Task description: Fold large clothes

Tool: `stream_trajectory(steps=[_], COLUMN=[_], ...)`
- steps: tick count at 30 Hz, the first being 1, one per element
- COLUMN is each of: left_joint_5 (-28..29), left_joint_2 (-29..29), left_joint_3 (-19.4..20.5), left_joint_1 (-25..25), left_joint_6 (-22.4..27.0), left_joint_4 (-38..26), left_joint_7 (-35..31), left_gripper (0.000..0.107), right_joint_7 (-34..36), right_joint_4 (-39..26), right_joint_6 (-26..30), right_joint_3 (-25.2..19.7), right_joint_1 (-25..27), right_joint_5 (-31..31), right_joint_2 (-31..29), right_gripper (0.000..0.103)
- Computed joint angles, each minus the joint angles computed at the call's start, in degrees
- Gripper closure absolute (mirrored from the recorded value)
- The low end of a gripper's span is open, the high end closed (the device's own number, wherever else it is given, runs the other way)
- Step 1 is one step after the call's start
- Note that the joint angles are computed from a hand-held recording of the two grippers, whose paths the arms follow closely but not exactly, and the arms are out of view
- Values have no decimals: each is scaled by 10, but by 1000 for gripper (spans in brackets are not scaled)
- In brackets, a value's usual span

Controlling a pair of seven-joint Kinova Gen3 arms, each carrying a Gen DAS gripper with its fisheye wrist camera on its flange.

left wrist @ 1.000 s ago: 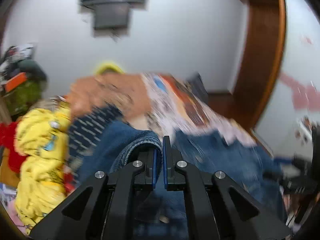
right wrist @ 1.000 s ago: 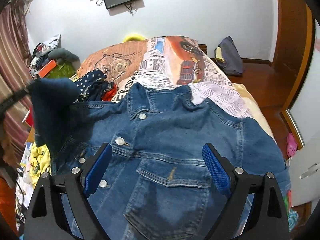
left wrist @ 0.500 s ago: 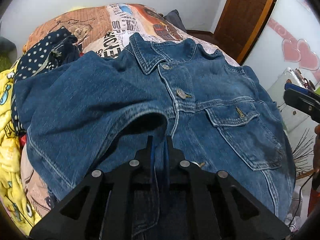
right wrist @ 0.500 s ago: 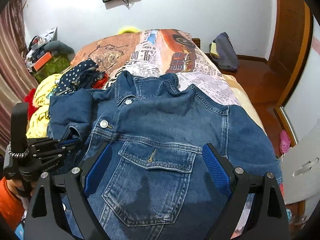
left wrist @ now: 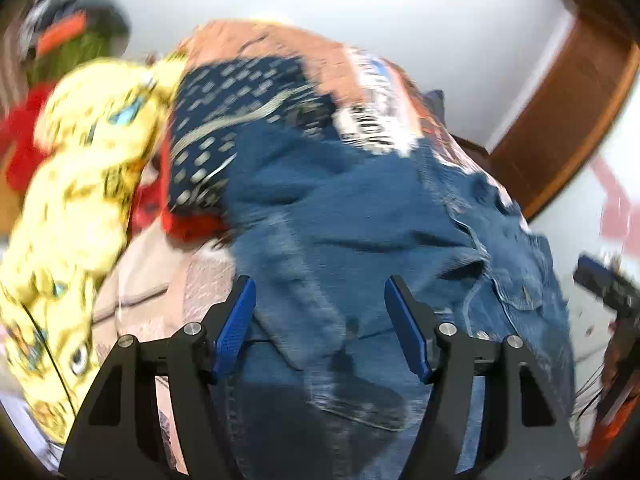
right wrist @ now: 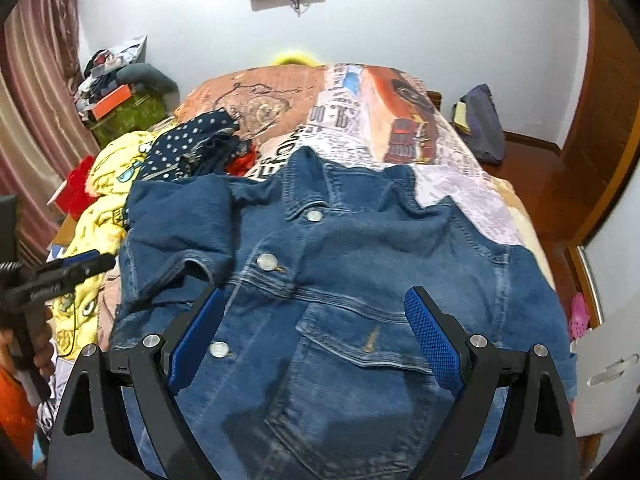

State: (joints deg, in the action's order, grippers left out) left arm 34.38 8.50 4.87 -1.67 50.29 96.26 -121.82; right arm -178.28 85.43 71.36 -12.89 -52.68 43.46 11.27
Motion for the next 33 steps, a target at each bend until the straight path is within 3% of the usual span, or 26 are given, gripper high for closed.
stream_trajectory(steps=[6, 9, 13, 14, 18, 22, 27, 33], left_joint_5=[42, 86, 77, 68, -5, -85, -97, -120], left_joint_2=[57, 82, 89, 77, 7, -36, -39, 27], left_joint_3=[1, 14, 20, 20, 16, 32, 58, 90], left_joint_1=[-39, -59, -46, -37, 23, 81, 129, 199], left_joint_6=[35, 58, 51, 35, -44, -92, -90, -3], left_joint_4=[-19, -20, -30, -28, -26, -65, -132, -244], left_joint_7=[1, -26, -11, -6, 23, 61, 46, 61], left_gripper=[42, 52, 92, 98, 102, 103, 104, 104], right_joint_7=[33, 44, 48, 46, 29, 4, -44, -111], right_joint_4=[-26, -30, -30, -28, -11, 9, 45, 99], right_joint_6=[6, 12, 16, 16, 10, 3, -2, 9], right_joint_3=[5, 11, 16, 17, 17, 12, -1, -30], right_joint_1=[-5, -10, -9, -8, -6, 2, 9, 31], right_joint_5=[-11, -16, -24, -26, -18, -9, 14, 30], right_joint_2=[25, 29, 29, 27, 14, -1, -30, -80], right_gripper=[13, 13, 13, 13, 13, 13, 13, 13])
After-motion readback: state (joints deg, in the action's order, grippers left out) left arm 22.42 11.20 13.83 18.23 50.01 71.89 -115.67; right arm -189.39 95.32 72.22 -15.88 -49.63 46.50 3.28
